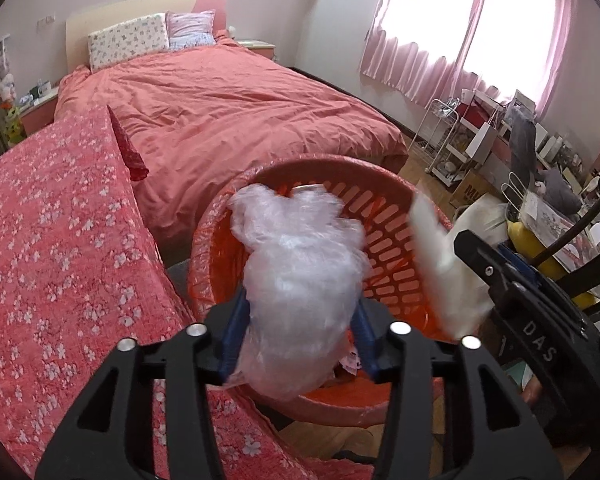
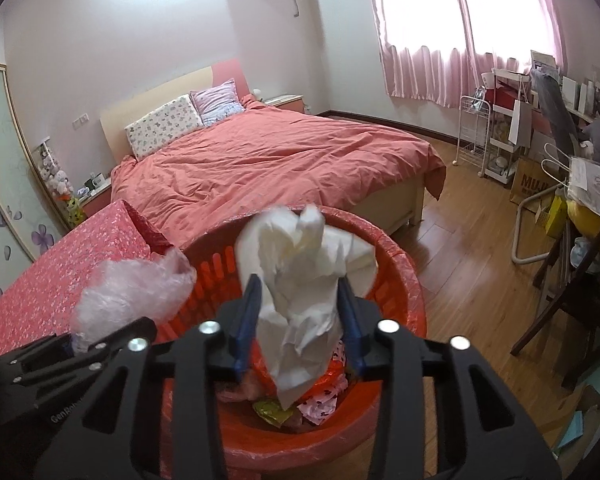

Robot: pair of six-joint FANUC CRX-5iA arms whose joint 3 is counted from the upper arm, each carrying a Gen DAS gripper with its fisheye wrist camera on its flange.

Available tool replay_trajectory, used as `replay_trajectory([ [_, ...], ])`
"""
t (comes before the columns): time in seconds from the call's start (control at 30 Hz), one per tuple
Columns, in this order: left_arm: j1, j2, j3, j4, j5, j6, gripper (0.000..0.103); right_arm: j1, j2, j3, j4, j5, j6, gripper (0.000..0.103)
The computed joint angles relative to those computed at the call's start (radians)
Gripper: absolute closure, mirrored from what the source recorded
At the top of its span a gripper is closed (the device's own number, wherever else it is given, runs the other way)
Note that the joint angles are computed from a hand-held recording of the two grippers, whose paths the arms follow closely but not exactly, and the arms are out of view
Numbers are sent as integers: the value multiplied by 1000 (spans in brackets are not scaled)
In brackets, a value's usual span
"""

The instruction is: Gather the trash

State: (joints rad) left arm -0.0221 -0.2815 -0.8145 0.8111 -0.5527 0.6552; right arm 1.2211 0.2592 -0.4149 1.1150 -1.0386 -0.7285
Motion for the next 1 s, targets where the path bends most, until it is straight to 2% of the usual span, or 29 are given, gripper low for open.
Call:
replay_trajectory([
  [0.37,38,-23,5,-84,1,78,44,23,-3,1,-13,-28,2,48],
  [0.7,144,-119,-27,-154,-31,117,43,91,0,20,-47,-89,28,41],
  [0.8,192,-179,-56,-150,-52,106,39,124,0,28,-42,-121,25,32],
  [0.93,279,-308,-120,-128,-87,61,30,180,8,42,-29,-187,12,11],
  [1.0,329,-381,-154,-119,-111,48,21,212,22,60,-33,-233,17,7],
])
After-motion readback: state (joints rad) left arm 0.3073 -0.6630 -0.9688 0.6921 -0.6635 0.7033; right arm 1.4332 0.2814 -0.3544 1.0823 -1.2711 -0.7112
